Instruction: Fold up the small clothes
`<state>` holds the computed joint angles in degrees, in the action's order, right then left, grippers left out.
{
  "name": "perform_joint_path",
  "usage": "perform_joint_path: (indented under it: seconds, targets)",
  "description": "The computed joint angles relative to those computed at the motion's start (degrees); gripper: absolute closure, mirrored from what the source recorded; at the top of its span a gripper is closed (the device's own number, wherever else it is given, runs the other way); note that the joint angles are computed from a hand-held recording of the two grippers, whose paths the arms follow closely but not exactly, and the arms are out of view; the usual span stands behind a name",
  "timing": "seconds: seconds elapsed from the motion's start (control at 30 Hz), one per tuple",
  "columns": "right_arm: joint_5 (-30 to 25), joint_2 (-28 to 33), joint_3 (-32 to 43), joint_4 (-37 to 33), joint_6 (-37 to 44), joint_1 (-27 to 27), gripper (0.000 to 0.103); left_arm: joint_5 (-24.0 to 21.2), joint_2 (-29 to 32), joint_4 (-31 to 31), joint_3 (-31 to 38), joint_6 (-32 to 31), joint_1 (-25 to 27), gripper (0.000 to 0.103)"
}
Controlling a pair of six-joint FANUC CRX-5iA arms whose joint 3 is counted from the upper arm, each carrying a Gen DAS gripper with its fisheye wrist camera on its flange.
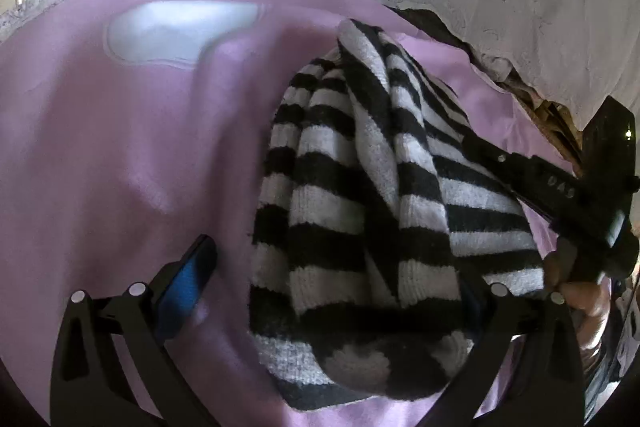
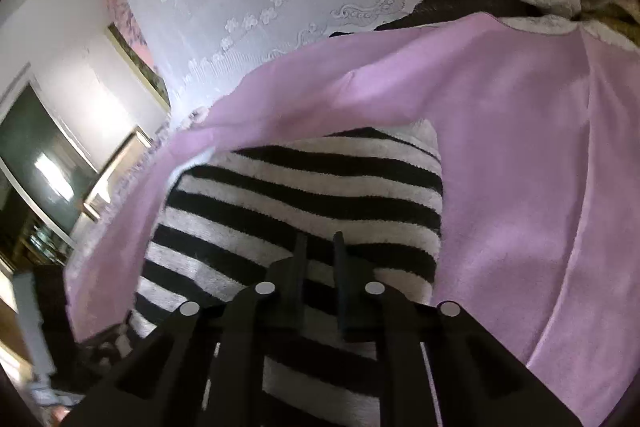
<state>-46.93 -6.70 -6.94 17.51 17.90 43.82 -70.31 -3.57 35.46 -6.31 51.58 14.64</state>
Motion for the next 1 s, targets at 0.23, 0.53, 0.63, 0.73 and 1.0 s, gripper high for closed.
perform_joint_path:
  seconds: [0.23,0.53,0.63,0.73,1.0]
  targets:
    - [-1.63,-3.42,-4.8,15.08,-11.66,6.18,0.088,1.16,-1.13,7.18,-4.0,-4.53,3.09,0.004]
    - [-8.98,-5.13,-7.28,20.9,-13.58,14.85,0.073,3.32,-2.99,5.38,-4.75,-5.83,2.38,0.004]
    - [-12.84,-4.78,-7.49,24.11,-13.86,17.53,0.07,1.37,-2.1,5.3,-4.22,-5.47,3.02,0.004]
    - [-14.77,-5.25,-8.37,25.92,-16.03,19.97,0.067,0.0,-1.91,6.19,-4.61,-5.23,3.83,0.004]
    - [-22.16,-4.64,-7.18,26.7,-16.58,24.12,0.049,-0.21,-6.42,5.36,-7.76,-5.8,5.65,0.004]
